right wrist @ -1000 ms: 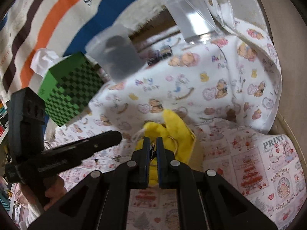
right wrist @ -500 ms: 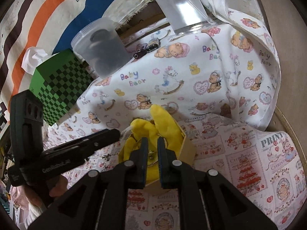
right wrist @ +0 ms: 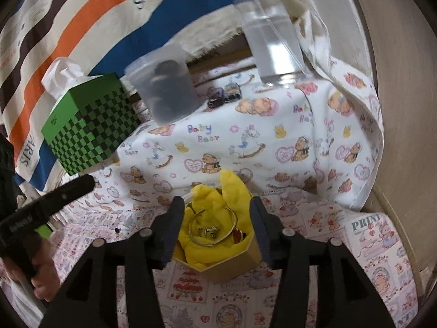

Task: Organize jewelry
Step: 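Open the right tool to drop the red heart charm into the box, then move the open left tool toward another silver ring on the table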

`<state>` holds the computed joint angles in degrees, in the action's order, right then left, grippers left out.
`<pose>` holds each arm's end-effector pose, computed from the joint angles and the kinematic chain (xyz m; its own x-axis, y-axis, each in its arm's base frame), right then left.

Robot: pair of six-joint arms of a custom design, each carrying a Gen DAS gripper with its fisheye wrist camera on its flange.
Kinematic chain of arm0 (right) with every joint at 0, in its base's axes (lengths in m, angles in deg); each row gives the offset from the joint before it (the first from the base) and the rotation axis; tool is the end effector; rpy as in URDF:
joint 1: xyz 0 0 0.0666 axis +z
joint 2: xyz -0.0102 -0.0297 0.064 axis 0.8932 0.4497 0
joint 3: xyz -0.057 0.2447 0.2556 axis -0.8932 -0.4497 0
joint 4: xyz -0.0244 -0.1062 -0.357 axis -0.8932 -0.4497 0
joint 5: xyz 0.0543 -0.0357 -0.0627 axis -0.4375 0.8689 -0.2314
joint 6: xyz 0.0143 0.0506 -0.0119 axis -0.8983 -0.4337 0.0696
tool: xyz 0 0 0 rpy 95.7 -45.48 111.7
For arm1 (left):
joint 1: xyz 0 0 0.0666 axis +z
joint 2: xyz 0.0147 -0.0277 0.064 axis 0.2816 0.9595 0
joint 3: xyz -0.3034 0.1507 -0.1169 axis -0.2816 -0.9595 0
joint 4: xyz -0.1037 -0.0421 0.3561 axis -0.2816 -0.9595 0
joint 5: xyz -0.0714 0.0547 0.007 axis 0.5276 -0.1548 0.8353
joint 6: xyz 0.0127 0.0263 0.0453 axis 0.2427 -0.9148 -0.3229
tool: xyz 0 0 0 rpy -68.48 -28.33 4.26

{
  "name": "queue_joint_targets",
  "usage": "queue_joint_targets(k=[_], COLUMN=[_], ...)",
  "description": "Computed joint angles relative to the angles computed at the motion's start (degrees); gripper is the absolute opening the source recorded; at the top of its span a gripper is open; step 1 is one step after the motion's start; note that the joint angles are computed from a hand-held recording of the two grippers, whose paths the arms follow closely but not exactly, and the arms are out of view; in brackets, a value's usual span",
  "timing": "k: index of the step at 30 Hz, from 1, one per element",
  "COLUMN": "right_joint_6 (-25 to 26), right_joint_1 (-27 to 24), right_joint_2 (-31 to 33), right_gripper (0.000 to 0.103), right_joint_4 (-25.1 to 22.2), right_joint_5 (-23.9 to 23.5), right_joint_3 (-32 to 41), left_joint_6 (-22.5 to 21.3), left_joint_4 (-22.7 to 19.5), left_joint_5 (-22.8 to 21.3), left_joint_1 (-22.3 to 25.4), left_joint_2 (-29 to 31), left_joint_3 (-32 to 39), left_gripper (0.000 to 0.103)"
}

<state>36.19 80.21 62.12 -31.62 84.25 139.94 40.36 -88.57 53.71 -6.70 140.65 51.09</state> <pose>0.5688 0.1737 0.4170 -0.5686 0.2325 -0.7891 -0.1021 0.9318 0.3482 0.6021 -0.2566 0.4655 -0.5325 0.0660 -0.8438 0.3118 0.9421 -0.1231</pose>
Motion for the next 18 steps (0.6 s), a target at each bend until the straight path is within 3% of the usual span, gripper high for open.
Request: queue_joint_targets(k=[2,8,18], right_joint_6=[0.85,3.53,5.46], right_joint_1=[0.42,1.73,2.78], right_joint_2=[-0.09,-0.58,-0.77], right_gripper=[0.058,0.071,0.079], right_joint_4=[0.06,0.55,0.67], right_joint_5=[0.38,2.28,4.22], right_joint_3=[-0.01,-0.43,-0.64], left_joint_6=[0.70,1.39,-0.26], left_joint_4=[1.92,7.97,9.93], left_joint_5=[-0.75,-4.11,-8.01], left_joint_1=[0.73,2.85,4.02], left_joint_2=[-1.97,-7.63,-11.74], left_joint_3=[-3.28,-13.91,-23.25], left_gripper=[0.091,0.095,0.095])
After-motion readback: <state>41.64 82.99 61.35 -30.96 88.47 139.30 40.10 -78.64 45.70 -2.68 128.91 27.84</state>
